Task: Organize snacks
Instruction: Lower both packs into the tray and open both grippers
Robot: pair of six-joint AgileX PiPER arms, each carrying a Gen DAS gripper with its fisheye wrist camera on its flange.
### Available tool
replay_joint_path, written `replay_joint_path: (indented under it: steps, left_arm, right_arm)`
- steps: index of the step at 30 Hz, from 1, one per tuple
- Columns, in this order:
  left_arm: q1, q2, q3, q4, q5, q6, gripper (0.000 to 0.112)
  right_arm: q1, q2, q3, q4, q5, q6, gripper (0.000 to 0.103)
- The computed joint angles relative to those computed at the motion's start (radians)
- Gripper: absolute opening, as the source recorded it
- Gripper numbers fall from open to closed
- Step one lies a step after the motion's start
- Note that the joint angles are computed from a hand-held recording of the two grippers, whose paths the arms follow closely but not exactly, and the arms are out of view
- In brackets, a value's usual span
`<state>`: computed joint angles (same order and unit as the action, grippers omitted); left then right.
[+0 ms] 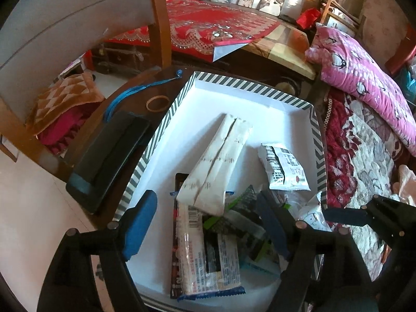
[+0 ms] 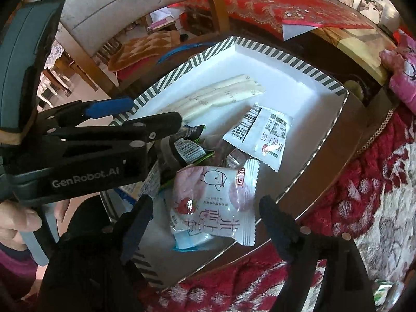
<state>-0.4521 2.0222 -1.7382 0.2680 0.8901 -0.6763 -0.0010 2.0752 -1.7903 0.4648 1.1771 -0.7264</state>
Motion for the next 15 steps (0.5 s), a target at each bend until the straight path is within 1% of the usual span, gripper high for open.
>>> replay_joint_path:
  steps: [8,15]
  left_arm:
    - [-0.017,-0.038,0.022,0.029,0.012,-0.035,0.081]
    - [-0.058,-0.065,0.013,0.067,0.031,-0.059,0.084]
  right_arm:
    - [-0.034,-0.049,0.053,0.064,0.003,-0.036,0.088]
    - [-0.089,-0.129,0.153,0.109,-0.012,-0.082,0.09]
